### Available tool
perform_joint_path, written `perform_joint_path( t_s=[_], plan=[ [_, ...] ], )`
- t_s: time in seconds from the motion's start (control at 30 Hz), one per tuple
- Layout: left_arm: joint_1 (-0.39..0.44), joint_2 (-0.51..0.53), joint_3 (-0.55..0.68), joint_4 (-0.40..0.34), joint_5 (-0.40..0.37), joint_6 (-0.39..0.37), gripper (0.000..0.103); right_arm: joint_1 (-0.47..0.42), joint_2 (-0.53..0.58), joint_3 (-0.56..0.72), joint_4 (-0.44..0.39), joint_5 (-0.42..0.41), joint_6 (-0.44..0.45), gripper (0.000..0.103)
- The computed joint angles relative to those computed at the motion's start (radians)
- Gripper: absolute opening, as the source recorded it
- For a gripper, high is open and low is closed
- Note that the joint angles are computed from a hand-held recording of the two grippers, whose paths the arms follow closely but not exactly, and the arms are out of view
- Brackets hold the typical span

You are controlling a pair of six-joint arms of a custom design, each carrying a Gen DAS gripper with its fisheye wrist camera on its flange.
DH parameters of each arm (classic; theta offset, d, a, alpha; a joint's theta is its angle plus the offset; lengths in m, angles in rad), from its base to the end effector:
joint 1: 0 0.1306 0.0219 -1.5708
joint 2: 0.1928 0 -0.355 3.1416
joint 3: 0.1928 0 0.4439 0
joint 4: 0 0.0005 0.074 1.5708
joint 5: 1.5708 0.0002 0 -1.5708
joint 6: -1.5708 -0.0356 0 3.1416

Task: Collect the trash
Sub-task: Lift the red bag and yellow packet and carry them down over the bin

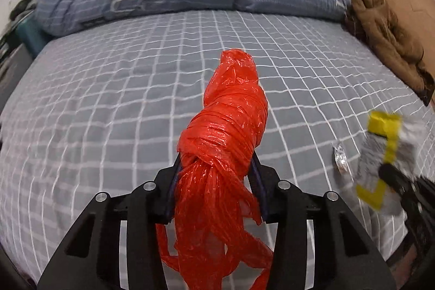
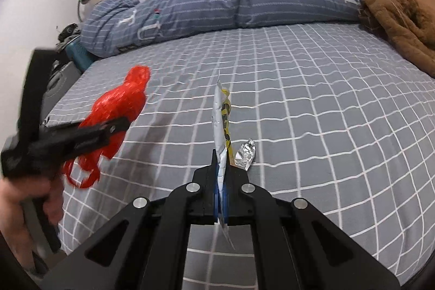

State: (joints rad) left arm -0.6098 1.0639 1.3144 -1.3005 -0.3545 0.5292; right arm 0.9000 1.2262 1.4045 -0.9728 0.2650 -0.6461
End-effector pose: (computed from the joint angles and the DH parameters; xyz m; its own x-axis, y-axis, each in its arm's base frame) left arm 0.3310 -0.2168 0.4850 -0.8135 -0.0092 -0.5815 -0.0176 0.9998 0.0087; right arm 0.3066 0.3706 0.4828 -0.7406 0.0015 -0.6719 -0.2455 0.9303 0.2726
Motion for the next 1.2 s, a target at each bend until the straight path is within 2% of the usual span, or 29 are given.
perform_joint_path(
  t_s=[0.2, 0.37, 0.5, 0.67, 0.83, 1.2],
  plan=[
    [-0.047, -0.140, -0.100, -0.048, -0.034, 0.094, 0.043, 0.050, 0.002, 0.026, -0.012, 0.039, 0.004, 0.001],
    [-0.086, -0.215, -0.155, -0.070, -0.054, 0.154, 0.043, 0.125, 0.005, 0.055, -0.070, 0.128, 0.003, 0.001],
    [-0.136, -0.245, -0.160, -0.097, -0.091, 0.187, 0.043, 0.191, -0.015, 0.049, -0.115, 0.203, -0.024, 0.001],
    [-0.185, -0.272, -0.157, -0.134, -0.120, 0.238, 0.043, 0.235, -0.052, 0.022, -0.128, 0.233, -0.071, 0.001],
    [-0.256, -0.293, -0.160, -0.195, -0.180, 0.305, 0.043, 0.263, -0.068, 0.004, -0.150, 0.245, -0.107, 0.001],
    [-0.410, -0.313, -0.176, -0.306, -0.235, 0.462, 0.043, 0.331, -0.079, 0.004, -0.188, 0.269, -0.160, 0.001]
  ],
)
